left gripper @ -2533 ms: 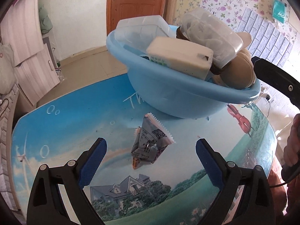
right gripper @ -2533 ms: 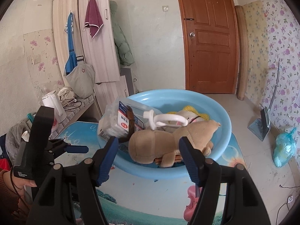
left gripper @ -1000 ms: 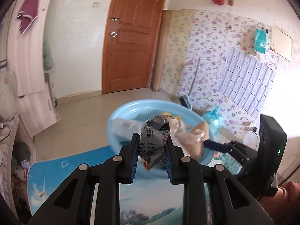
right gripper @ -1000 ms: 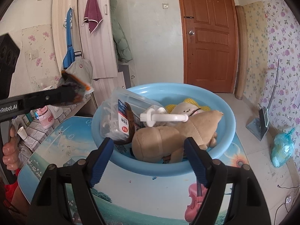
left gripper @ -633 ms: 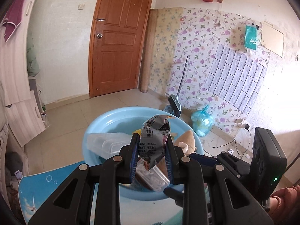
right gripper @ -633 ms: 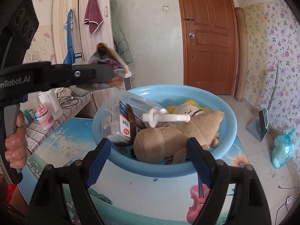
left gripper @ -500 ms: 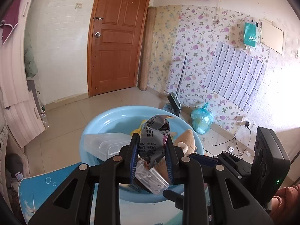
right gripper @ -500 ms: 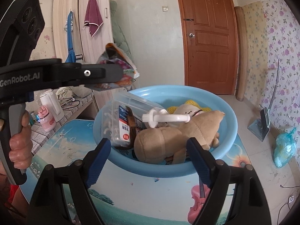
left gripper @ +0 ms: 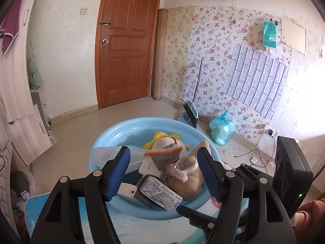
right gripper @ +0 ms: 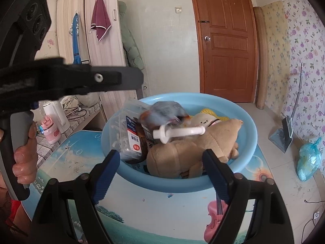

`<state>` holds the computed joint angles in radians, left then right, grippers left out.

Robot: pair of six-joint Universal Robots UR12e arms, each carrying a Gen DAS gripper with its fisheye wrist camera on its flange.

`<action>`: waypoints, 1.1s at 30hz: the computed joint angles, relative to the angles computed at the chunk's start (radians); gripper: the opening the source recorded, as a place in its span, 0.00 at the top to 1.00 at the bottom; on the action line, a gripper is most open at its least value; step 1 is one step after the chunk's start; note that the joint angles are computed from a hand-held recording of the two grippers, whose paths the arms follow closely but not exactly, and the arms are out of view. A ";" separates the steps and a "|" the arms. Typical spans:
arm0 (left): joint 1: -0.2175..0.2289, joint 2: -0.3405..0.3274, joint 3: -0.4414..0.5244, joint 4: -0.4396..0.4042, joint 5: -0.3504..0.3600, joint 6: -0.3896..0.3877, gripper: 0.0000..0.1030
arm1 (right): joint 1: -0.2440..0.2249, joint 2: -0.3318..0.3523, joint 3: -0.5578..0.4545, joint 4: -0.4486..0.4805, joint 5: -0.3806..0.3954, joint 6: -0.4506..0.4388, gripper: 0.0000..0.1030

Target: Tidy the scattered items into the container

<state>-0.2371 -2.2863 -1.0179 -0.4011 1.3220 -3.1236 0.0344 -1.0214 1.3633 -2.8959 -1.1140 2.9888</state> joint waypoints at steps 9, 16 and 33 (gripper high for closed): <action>0.003 0.010 -0.011 -0.025 0.002 0.008 0.08 | -0.003 0.000 0.000 0.003 -0.003 0.000 0.18; 0.002 0.030 -0.031 -0.069 0.047 -0.013 0.00 | -0.007 -0.001 -0.008 0.024 0.008 0.034 0.18; 0.006 0.147 -0.180 0.007 0.189 -0.088 0.00 | -0.002 -0.068 0.026 0.050 -0.087 0.168 0.13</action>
<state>-0.2313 -2.1394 -1.1978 -0.3944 1.5109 -3.2116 0.0325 -1.0891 1.3888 -2.8463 -1.2014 3.1571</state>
